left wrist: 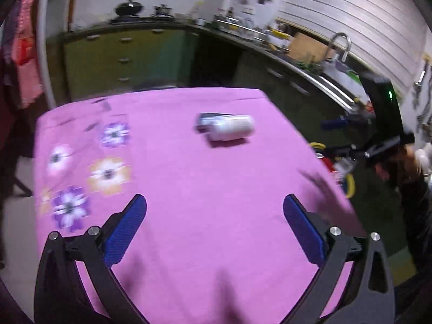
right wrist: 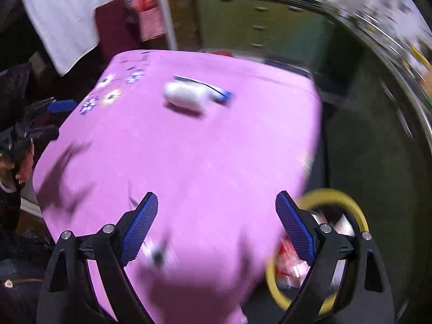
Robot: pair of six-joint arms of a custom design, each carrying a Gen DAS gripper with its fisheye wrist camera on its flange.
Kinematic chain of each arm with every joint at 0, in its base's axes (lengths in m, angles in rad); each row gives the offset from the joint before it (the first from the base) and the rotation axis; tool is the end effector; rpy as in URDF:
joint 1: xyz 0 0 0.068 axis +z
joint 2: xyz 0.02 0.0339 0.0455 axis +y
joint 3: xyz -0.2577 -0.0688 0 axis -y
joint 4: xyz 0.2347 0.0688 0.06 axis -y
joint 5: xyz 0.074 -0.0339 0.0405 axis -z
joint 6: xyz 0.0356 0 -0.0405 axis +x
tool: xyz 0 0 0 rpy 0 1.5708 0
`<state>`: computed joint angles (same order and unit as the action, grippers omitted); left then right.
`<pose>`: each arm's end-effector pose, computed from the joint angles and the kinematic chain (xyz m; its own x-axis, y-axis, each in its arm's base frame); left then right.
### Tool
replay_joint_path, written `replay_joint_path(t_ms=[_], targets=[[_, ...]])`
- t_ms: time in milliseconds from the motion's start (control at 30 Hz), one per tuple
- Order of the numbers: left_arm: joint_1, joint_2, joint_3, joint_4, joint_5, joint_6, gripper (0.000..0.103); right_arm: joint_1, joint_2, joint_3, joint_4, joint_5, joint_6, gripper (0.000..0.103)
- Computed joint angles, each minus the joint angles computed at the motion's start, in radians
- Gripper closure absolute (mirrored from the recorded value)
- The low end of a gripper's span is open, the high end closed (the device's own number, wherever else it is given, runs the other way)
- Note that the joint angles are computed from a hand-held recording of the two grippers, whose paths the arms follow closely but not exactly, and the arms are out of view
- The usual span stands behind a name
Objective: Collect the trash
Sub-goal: 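Reach the right tool to the white pill bottle and grasp it, then carry the pill bottle into the bin and open the right tool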
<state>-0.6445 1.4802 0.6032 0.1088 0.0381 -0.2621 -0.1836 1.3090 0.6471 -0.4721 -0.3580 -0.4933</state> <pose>0.2164 -0.1643 0.1519 -0.6977 0.2005 -0.6877 0.4571 0.8638 -0.2119 0.2193 -0.0280 0.1682 -0.7966 -0.3032 -0.5229 -0.3996 0.9132 0.0793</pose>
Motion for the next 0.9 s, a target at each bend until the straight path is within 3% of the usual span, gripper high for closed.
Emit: replay_joint_path(t_ms=[100, 233, 367, 433, 533, 667, 800, 900], targets=[[0.06, -0.024, -0.053, 0.028, 0.03, 0.043, 0.006, 0.221, 0.144, 0.105, 0.096, 0.08, 0.05, 0.015], [0.083, -0.012, -0.081, 0.061, 0.066, 0.061, 0.006, 0.403, 0.342, 0.293, 0.123, 0.218, -0.085, 0.015], [0.1, 0.022, -0.1, 0.104, 0.099, 0.066, 0.006, 0.453, 0.63, 0.659, -0.1, 0.257, -0.206, 0.019], [0.111, 0.034, -0.101, 0.111, 0.105, 0.077, 0.006, 0.451, 0.768, 0.853, -0.238, 0.271, -0.24, 0.031], [0.129, 0.052, -0.095, 0.113, 0.12, 0.087, 0.006, 0.449, 0.915, 1.057, -0.379, 0.312, -0.267, 0.032], [0.151, 0.073, -0.085, 0.119, 0.133, 0.093, 0.006, 0.437, 1.06, 1.236, -0.491, 0.335, -0.284, 0.033], [0.163, 0.092, -0.081, 0.131, 0.147, 0.092, 0.006, 0.432, 1.14, 1.328, -0.555, 0.345, -0.292, 0.047], [0.161, 0.106, -0.074, 0.128, 0.15, 0.089, 0.006, 0.424, 1.203, 1.418, -0.623, 0.319, -0.282, 0.048]])
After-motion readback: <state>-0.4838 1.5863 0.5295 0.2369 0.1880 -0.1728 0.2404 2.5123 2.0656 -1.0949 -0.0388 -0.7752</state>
